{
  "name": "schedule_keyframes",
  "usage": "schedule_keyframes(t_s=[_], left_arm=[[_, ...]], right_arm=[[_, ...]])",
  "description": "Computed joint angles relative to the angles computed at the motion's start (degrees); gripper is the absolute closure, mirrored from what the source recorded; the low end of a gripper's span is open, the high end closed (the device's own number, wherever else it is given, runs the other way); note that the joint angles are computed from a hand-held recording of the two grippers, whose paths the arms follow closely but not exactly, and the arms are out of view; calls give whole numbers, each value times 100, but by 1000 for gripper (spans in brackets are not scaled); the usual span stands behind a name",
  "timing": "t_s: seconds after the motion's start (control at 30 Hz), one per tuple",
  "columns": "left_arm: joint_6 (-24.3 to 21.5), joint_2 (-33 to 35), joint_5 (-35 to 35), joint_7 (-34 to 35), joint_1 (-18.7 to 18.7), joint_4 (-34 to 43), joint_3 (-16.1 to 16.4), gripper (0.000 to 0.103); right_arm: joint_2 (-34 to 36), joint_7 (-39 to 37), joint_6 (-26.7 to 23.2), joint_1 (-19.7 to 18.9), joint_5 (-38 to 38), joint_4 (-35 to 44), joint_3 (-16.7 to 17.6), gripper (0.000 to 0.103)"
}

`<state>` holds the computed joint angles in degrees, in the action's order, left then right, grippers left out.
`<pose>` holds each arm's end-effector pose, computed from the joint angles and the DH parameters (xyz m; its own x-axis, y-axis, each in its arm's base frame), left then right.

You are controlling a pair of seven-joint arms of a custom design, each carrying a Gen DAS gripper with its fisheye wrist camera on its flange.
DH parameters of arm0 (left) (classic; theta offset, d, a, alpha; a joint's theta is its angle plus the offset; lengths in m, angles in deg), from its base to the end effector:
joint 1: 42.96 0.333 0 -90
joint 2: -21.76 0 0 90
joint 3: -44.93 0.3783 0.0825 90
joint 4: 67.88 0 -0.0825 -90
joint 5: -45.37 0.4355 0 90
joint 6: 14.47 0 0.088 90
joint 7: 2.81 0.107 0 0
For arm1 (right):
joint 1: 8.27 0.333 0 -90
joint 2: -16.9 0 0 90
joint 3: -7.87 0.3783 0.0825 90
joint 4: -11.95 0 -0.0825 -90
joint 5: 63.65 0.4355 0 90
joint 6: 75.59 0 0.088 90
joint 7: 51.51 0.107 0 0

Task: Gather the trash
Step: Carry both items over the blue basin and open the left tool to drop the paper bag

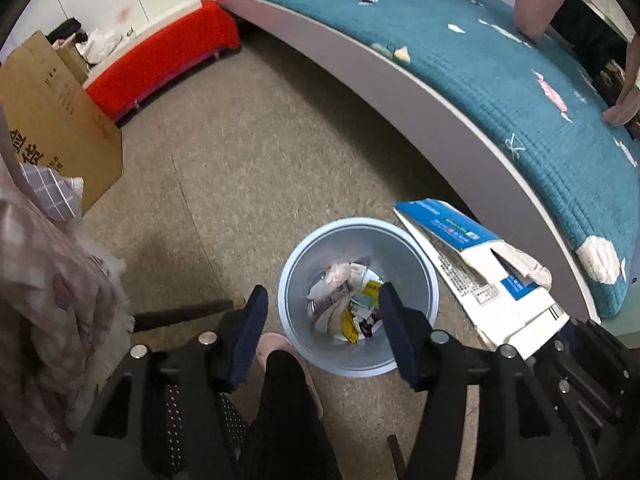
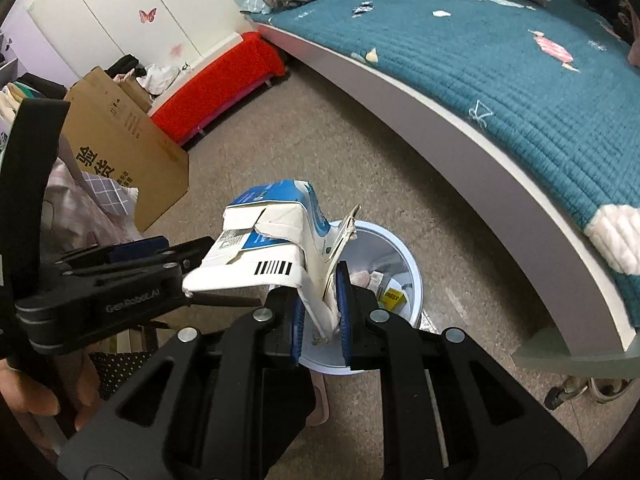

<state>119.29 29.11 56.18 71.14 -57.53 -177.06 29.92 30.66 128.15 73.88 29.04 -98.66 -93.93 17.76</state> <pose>0.5893 -0.3228 0.5038 -0.3242 -0.9447 -0.0491 -0.8911 0.3224 -0.3195 0.4850 0.5275 0.4876 -0.1844 -0.9057 -0.3818 -0.8064 0.3615 -0.4680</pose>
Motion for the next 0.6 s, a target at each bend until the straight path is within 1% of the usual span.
schedule_keyframes(t_s=[0.03,0.1,0.27,0.43,0.5,0.57,0.6], left_arm=[[-10,-12,-4,-10,1,-18,0,45],[-16,-77,27,-14,10,-89,13,40],[-51,-180,88,-27,28,-187,47,39],[-46,-310,247,-249,54,-275,108,37],[10,-370,310,-383,64,-317,129,32],[17,-400,458,-585,70,-343,154,30],[-57,-398,534,-710,71,-331,166,29]], right_arm=[[20,-7,27,-5,25,1,8,88],[54,-65,36,-10,82,32,26,88],[153,-217,60,5,153,143,31,88],[236,-304,119,27,189,254,8,88],[273,-336,165,25,219,291,4,88],[375,-420,64,34,289,412,9,82],[422,-447,8,38,325,455,6,67]])
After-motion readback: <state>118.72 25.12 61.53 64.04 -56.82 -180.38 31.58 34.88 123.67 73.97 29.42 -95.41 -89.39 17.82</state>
